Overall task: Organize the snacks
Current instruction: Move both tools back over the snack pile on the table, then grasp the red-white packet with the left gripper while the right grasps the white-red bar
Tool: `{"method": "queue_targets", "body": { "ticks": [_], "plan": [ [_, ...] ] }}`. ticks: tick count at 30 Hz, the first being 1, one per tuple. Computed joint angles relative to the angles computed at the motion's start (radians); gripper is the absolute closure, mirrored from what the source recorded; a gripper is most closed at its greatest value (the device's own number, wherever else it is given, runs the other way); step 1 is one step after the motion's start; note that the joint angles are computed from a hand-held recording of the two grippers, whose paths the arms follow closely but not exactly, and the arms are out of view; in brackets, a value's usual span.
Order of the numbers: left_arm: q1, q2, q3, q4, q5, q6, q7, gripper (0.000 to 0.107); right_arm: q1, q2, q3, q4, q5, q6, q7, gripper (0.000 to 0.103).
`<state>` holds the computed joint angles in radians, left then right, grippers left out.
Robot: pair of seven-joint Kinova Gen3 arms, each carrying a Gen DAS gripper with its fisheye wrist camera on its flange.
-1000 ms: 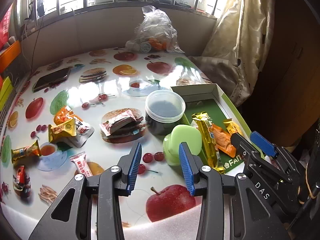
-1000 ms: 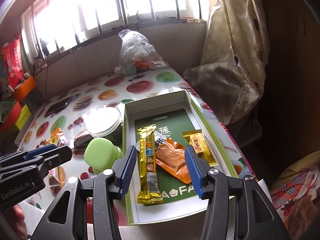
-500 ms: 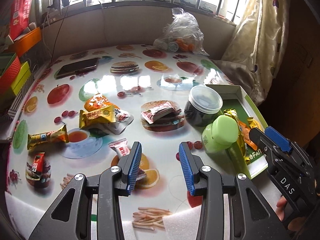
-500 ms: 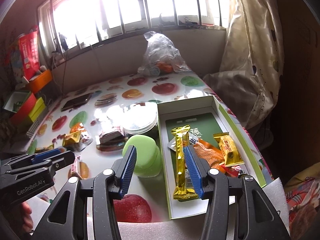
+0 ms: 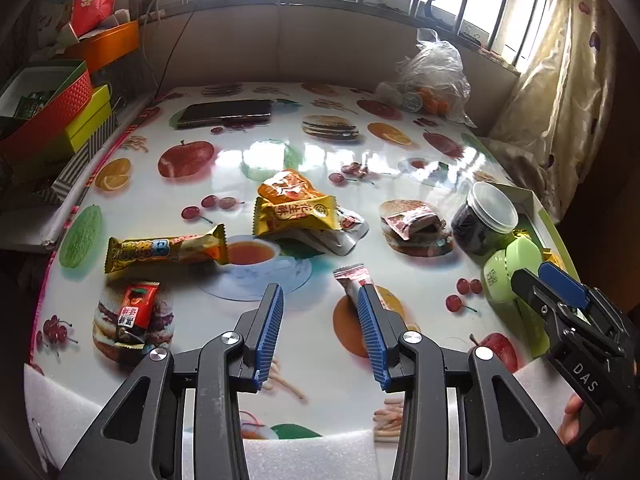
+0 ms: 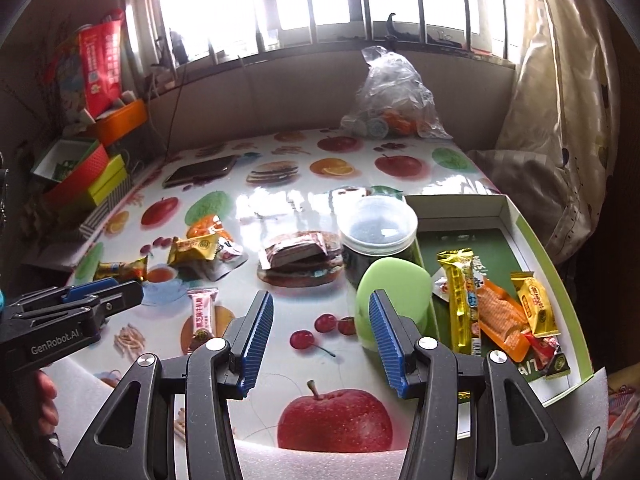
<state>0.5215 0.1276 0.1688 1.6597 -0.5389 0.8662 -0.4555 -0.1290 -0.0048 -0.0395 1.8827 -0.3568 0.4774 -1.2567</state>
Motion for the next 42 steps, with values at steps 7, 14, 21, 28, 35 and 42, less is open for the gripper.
{"method": "queue_targets", "body": {
  "ticks": [7, 14, 21, 28, 35, 42],
  "plan": [
    [-0.054, -0.050, -0.010, 0.084, 0.025, -0.026, -0.007, 0.067, -0.021, 0.059, -0.030, -0.037, -0.022, 0.040, 0.028, 0.054],
    [-0.113, -0.092, -0.005, 0.166, 0.036, -0.044, 0.007, 0.067, -0.050, 0.118, -0.063, -0.071, 0.020, 0.060, -0.005, 0.054],
    [-0.174, -0.125, -0.002, 0.235, 0.043, -0.058, 0.011, 0.067, -0.068, 0.154, -0.085, -0.088, 0.044, 0.062, -0.017, 0.054],
    [-0.228, -0.150, -0.001, 0.290, 0.052, -0.101, -0.013, 0.067, -0.087, 0.182, -0.095, -0.105, 0.077, 0.071, -0.037, 0.050],
    [-0.264, -0.136, -0.014, 0.301, 0.097, -0.134, -0.083, 0.067, -0.119, 0.209, -0.096, -0.124, 0.136, 0.081, -0.088, 0.049],
    [-0.266, -0.121, -0.018, 0.297, 0.097, -0.135, -0.072, 0.067, -0.140, 0.224, -0.095, -0.135, 0.187, 0.085, -0.127, 0.049]
  ]
}}
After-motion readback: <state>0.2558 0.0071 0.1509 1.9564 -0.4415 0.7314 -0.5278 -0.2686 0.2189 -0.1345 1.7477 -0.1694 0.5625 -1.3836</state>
